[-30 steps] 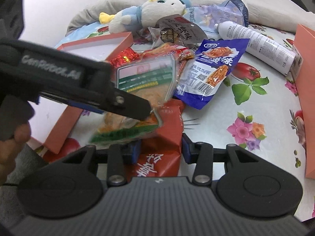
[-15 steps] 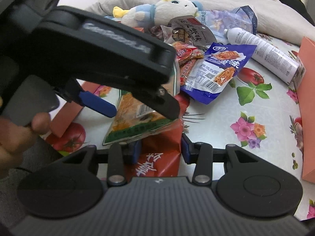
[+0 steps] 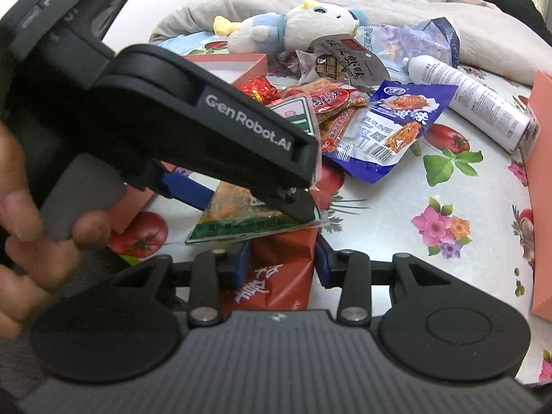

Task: Organize snacks
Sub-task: 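Close the left tool on the green snack bag while the right tool grasps the red packet, then carry both snacks into the pink box and open both tools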

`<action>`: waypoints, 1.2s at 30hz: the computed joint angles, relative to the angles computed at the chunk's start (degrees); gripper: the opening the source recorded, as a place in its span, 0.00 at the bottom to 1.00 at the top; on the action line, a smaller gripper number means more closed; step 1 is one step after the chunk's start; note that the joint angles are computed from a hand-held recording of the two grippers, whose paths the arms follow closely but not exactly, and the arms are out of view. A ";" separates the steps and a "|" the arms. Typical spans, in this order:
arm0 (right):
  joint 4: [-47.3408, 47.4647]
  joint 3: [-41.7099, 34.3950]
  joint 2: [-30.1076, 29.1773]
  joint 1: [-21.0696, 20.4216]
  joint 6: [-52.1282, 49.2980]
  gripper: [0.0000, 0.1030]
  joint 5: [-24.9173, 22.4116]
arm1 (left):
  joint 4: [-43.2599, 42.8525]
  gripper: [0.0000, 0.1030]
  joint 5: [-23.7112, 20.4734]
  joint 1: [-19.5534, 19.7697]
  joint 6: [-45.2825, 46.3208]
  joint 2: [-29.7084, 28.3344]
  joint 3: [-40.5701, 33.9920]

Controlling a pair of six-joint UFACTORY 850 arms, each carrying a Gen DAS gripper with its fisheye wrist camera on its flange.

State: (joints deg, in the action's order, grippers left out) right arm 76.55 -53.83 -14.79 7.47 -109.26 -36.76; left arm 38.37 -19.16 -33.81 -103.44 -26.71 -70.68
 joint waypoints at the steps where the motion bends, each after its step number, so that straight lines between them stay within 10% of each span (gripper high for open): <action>1: -0.16 -0.01 -0.02 -0.04 0.28 0.40 0.05 | 0.68 0.71 -0.90 -0.30 -0.21 -0.08 -0.25; 17: 0.08 -1.50 -0.64 -2.46 0.83 0.40 5.28 | 6.74 0.59 -8.10 -3.73 -2.28 0.38 -0.57; 36: -6.41 -6.84 1.82 -6.96 12.83 0.40 0.20 | 8.17 0.59 -14.85 -6.81 -3.83 1.68 -5.47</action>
